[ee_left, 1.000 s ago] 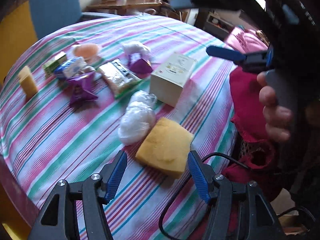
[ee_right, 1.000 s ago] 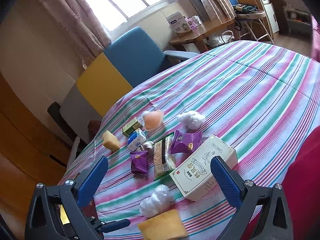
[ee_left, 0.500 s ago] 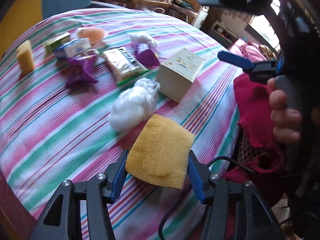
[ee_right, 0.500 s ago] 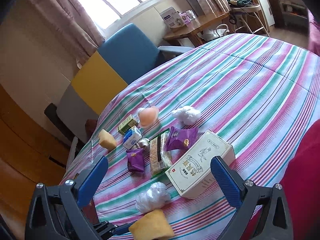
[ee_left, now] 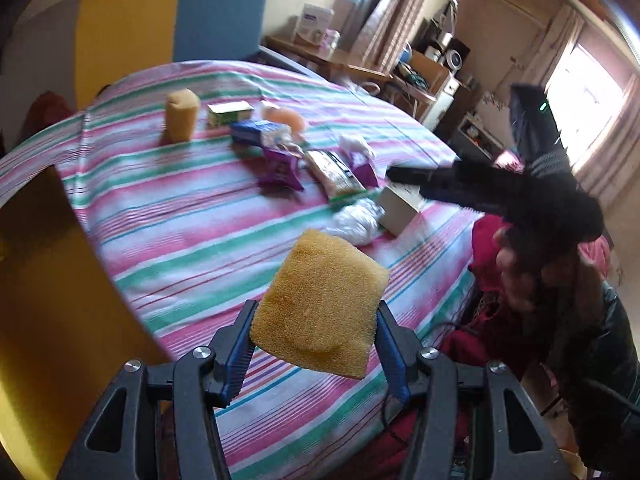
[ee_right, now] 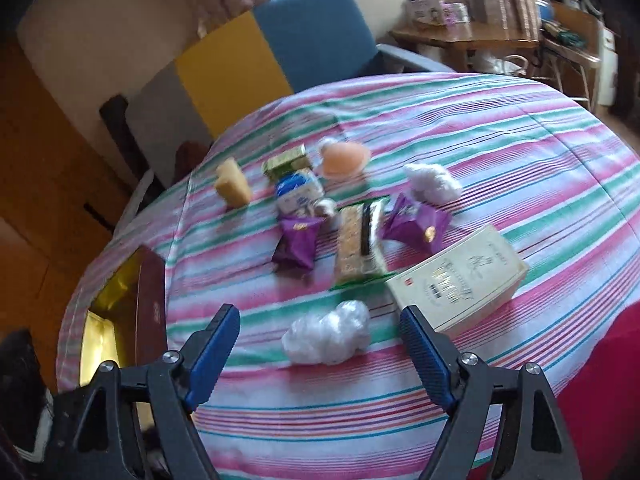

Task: Organize objects
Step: 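Drop the sponge in the gold tray with the left tool while the right tool grasps the plastic bag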

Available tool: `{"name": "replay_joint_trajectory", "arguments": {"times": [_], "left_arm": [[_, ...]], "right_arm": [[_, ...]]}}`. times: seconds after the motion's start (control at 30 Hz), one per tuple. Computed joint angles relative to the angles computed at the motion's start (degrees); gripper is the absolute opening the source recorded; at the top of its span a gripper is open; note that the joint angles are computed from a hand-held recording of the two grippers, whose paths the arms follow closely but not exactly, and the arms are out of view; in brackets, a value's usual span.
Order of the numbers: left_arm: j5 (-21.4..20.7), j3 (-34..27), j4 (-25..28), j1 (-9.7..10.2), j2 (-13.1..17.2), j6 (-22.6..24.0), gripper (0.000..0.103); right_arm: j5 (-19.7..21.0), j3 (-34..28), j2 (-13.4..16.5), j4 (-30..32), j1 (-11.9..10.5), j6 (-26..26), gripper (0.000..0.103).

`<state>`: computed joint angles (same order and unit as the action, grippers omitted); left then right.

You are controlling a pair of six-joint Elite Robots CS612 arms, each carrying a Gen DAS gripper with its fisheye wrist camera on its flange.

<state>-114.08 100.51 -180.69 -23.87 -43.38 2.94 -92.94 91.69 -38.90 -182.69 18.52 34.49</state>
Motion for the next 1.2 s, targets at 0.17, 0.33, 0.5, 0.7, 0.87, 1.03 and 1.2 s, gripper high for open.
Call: {"name": "replay_joint_trajectory", "arguments": {"times": [0.17, 0.33, 0.5, 0.7, 0.87, 1.03, 1.2], "left_arm": [[0.4, 1.5, -3.8, 2.62, -1.0, -4.2, 0.057], [5.8, 1.6, -4.8, 6.98, -1.6, -11.3, 0.057], [15.6, -1.1, -1.8, 10.94, -0.7, -20.7, 0.057], [23.7, -5.5, 4.2, 12.72, 1.5, -26.2, 0.057], [27.4, -9.5, 9.8, 13.07, 3.9, -28.6, 0.057], [29.7, -12.4, 13.7, 12.96, 5.8, -31.7, 0.058], [32.5, -13.6, 16.0, 12.61, 6.3, -31.6, 0.060]], "right_arm": [[-2.5, -7.2, 2.4, 18.4, 1.1, -3.6, 0.080], [-4.0, -10.6, 4.3, 24.8, 1.1, -4.9, 0.063], [-5.2, -10.1, 4.3, 23.1, 1.4, -7.1, 0.058], [-4.2, -8.7, 3.7, 19.1, 1.1, -9.2, 0.058], [-3.6, -8.0, 3.5, 16.5, 1.1, -9.6, 0.058], [-3.3, -7.9, 3.3, 15.9, 1.3, -10.4, 0.058], [-3.1, -8.4, 3.9, 15.4, 1.5, -10.5, 0.058]]}}
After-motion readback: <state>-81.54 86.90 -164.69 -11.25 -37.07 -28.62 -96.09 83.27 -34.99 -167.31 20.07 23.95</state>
